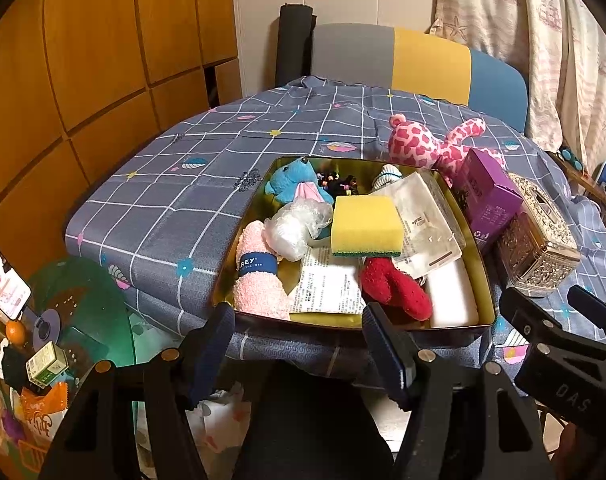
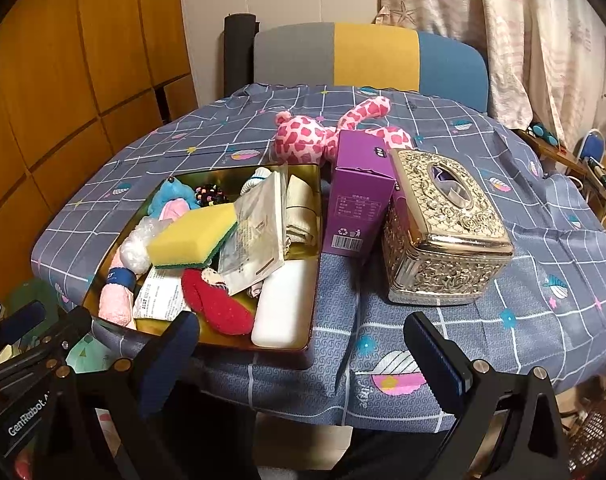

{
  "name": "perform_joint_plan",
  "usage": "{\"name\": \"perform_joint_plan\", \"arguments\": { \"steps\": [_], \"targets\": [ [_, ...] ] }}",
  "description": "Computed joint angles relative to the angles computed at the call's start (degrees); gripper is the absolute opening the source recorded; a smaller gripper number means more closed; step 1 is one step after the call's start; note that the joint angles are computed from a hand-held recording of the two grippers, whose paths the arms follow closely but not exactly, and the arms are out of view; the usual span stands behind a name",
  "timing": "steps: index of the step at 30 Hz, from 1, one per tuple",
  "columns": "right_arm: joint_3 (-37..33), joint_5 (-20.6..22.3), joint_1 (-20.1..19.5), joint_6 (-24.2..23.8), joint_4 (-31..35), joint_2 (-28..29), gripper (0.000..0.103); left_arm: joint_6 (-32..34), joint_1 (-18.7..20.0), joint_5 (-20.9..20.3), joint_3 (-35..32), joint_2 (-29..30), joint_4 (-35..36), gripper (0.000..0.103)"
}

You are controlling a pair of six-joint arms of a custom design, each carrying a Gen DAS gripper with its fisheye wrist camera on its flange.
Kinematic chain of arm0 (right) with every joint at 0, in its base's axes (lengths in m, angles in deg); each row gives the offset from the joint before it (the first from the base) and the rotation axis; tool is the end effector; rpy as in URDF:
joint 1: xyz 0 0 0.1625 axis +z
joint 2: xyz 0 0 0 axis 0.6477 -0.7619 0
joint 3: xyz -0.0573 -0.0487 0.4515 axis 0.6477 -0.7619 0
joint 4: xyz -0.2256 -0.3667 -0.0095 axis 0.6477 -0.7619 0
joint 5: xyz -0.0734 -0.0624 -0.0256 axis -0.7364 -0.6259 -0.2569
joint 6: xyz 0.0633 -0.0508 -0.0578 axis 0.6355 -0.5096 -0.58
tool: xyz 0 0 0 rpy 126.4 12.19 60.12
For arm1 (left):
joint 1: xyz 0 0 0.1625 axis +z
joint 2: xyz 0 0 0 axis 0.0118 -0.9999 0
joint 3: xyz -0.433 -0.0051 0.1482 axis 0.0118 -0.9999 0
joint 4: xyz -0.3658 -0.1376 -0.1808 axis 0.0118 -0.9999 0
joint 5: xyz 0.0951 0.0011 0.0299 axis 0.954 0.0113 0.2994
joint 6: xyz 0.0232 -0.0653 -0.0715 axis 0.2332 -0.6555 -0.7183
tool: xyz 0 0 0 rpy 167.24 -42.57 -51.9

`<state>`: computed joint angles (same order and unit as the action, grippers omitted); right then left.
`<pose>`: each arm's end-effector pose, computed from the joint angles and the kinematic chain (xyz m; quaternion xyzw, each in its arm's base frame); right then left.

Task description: Organize soft objects

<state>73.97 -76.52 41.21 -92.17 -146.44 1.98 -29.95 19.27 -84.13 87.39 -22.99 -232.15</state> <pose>0.0469 -0.3231 0.2423 0.1114 -0.8642 0.3563 0.3374 -0.2977 -0.3363 -0.0408 0.1258 0.8574 -0.3365 0.3685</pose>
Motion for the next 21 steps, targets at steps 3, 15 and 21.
{"name": "perform_joint_plan", "arguments": {
  "steps": [3,15,21],
  "targets": [
    [0.03,0.14,-0.06,-0.08,0.07,-0.1,0.103,0.15,0.05,-0.1,0.13,-0.06,-0.39,0.068],
    [-0.06,0.15,-0.24,0.15,0.51,-0.15,0.103,-0.05,0.12,-0.01,0.18,-0.14,-0.3,0.068],
    [-0.09,0.21,-0.45,0.34,0.63,-0.24,0.103,-0.66,0.27,0.56,0.16,-0.12,0.18,0.066]
  ]
}}
